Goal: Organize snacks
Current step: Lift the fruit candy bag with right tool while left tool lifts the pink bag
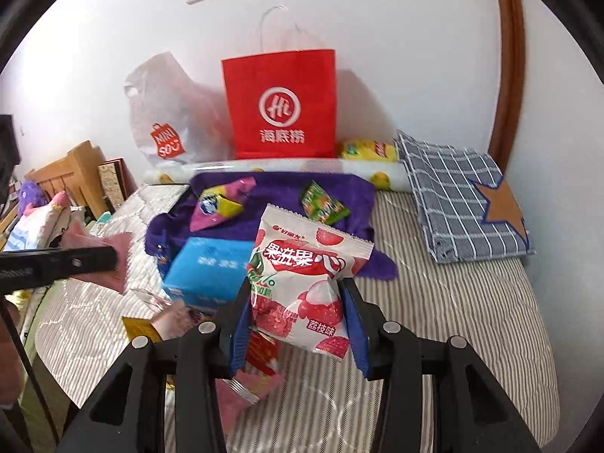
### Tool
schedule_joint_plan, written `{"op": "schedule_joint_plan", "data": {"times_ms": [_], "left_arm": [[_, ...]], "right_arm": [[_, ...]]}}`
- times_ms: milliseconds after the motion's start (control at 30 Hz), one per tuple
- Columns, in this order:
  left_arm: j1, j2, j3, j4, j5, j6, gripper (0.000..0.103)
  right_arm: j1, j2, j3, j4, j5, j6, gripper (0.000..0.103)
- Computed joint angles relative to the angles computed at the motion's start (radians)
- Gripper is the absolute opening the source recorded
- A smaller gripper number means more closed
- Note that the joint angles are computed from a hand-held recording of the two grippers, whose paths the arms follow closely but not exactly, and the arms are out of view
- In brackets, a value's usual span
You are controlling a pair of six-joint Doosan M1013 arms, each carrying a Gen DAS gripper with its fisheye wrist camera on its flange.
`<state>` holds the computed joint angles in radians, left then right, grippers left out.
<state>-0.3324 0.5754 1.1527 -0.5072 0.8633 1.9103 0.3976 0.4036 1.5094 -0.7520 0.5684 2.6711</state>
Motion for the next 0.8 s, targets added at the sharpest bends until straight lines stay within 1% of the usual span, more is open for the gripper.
{"op": "schedule_joint_plan", "data": {"times_ms": [133, 267, 400, 600, 700, 800], "left_arm": [[-0.008, 0.014, -0.028, 0.008, 0.013, -0.012, 0.028], [-0.011, 0.031, -0.059, 0.013, 0.032, -0.024, 0.028], [-0.013, 0.048, -0.085, 0.025, 0.039, -0.03, 0.028], [-0.009, 0.084, -0.144, 0.03, 0.062, -0.055, 0.028], [-0.006, 0.109, -0.183, 0.019, 0.09, -0.067, 0.028], [-0.005, 0.13, -0.215, 0.021, 0.101, -0.075, 0.028]], "right_arm": [[0.003, 0.009, -0.025, -0.006, 0.002, -0.018, 0.042], [-0.005, 0.015, -0.043, 0.002, -0.012, -0.037, 0.043], [-0.013, 0.027, -0.068, 0.012, -0.009, -0.057, 0.043], [-0.029, 0.048, -0.103, 0.021, 0.002, -0.082, 0.043], [-0.042, 0.06, -0.121, 0.043, 0.015, -0.106, 0.043], [-0.053, 0.069, -0.132, 0.042, 0.026, -0.098, 0.043]]}}
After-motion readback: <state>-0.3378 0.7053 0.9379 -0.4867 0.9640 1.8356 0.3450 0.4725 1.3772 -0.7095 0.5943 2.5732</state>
